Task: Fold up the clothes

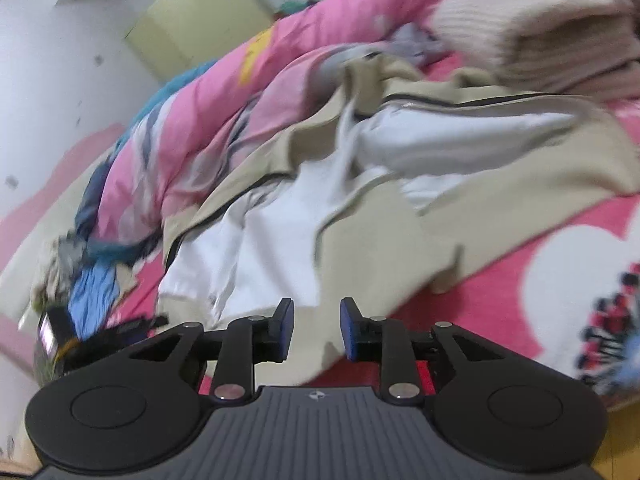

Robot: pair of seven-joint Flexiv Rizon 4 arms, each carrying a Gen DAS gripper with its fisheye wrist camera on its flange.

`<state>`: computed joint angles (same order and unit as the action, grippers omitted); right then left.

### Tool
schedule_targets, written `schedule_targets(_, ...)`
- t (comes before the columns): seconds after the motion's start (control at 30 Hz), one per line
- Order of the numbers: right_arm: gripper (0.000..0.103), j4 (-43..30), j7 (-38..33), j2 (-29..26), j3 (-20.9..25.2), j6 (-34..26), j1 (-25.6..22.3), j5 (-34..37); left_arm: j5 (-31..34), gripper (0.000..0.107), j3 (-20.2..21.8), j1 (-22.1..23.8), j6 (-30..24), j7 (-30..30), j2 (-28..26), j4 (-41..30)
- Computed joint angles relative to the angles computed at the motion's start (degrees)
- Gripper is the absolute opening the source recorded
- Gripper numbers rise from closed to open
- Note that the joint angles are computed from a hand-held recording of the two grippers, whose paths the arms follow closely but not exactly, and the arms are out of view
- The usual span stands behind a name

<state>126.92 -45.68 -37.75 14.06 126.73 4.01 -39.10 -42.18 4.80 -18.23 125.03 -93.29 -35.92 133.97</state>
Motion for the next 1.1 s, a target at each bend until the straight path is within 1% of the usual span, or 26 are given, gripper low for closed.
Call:
schedule_targets(0.03,0.028,-0.5,0.1,-0.4,0.2,-0.2,0.2,-0.4,0.2,0.059,-0.5,1.0,-0.7,-1.0,-0.2,-0.4)
schedule_targets(0.1,0.028,-1.3,0.2,-1.2,0.6,-0.3,0.4,-1.3,-0.8,0.048,-0.1,0.8,-0.4,-2.4,-0.9,-0.8)
schedule_targets(0.13,0.028,-1.5,-0.1,-1.4,0.5,-0.3,0.7,-1.3,-0.6,0.040,-0.1,1.0,0.2,-3.0,-1.1,-0.7)
schedule_targets(0.17,0.028,-1.7,-0.4,-1.6,0.3,-0.2,1.1,-1.0,-0.2,0.034,-0.3,1.4,0.6,-3.8,-1.0,-0.5)
schedule_targets(0.23,0.028,-2.1,-1.0,-2.1,0.1,0.0,1.5,-0.7,0.8,0.018,-0.8,2.4,1.0,-5.5,-0.7,0.1)
schedule_targets(0.3,0.028,-2.6,-0.9,-2.8,0.2,0.4,1.5,-0.7,1.5,0.012,-1.1,3.3,0.4,-6.7,-0.3,0.1)
schedule_targets(0.33,0.028,-2.9,-0.8,-3.2,0.3,0.6,1.5,-0.6,2.9,0.008,-1.6,4.5,0.2,-7.8,0.2,0.5)
schedule_targets(0.4,0.028,-3.1,-0.5,-3.7,0.4,1.2,1.5,-0.3,5.1,0.005,-2.0,5.8,0.5,-9.9,1.1,1.3)
schedule_targets(0.43,0.028,-3.1,-0.2,-4.0,0.5,1.6,1.4,-0.4,5.1,0.004,-1.6,5.4,0.9,-10.3,1.6,1.7)
schedule_targets(0.47,0.028,-3.1,0.0,-4.2,0.6,2.0,1.2,-0.6,3.9,0.004,-0.7,4.0,1.3,-9.8,2.0,2.0)
schedule_targets(0.6,0.028,-2.9,0.5,-4.5,0.1,3.3,1.0,-0.7,-1.8,0.004,1.8,-0.7,3.9,-5.0,5.6,4.4)
schedule_targets(0.63,0.028,-2.8,0.7,-4.6,0.0,3.7,0.9,-0.6,-4.7,0.004,2.3,-2.4,4.9,-2.4,6.4,4.9)
schedule_targets(0.67,0.028,-2.9,1.0,-4.8,0.0,4.0,0.7,-0.8,-9.4,0.004,3.1,-4.8,5.8,1.8,6.9,4.9)
schedule_targets(0.73,0.028,-3.0,1.6,-5.2,-0.1,4.5,0.3,-1.2,-16.5,0.004,3.4,-7.1,6.6,8.8,7.9,4.7)
schedule_targets(0.77,0.028,-3.1,2.0,-5.4,-0.2,4.7,0.3,-1.4,-18.4,0.004,3.1,-7.0,6.4,10.9,8.4,4.8)
schedule_targets(0.83,0.028,-3.3,2.4,-5.7,-0.4,4.8,0.4,-1.6,-20.4,0.004,2.0,-5.7,4.3,14.4,9.2,4.8)
schedule_targets(0.87,0.028,-3.3,2.6,-5.9,-0.5,4.7,0.4,-1.7,-23.1,0.004,1.4,-5.7,2.7,17.9,9.1,4.2)
schedule_targets(0.9,0.028,-3.4,2.9,-5.9,-0.6,4.7,0.4,-1.8,-25.8,0.006,0.6,-5.8,1.9,20.4,8.9,3.6)
schedule_targets(0.93,0.029,-3.5,3.2,-6.1,-0.6,4.6,0.3,-2.2,-27.8,0.010,-0.3,-5.8,1.9,21.5,8.5,3.3)
schedule_targets(1.0,0.030,-3.6,3.3,-6.0,-0.8,4.4,0.3,-2.3,-31.9,0.011,-2.1,-5.6,2.1,23.7,7.8,2.4)
schedule_targets(1.03,0.031,-3.5,3.1,-5.8,-1.1,4.3,0.6,-2.0,-33.4,0.011,-2.9,-5.6,3.2,24.4,7.4,2.1)
schedule_targets(1.1,0.031,-3.4,2.1,-5.2,-1.6,4.1,1.3,-1.0,-34.8,0.013,-4.2,-5.9,7.3,24.8,6.6,1.7)
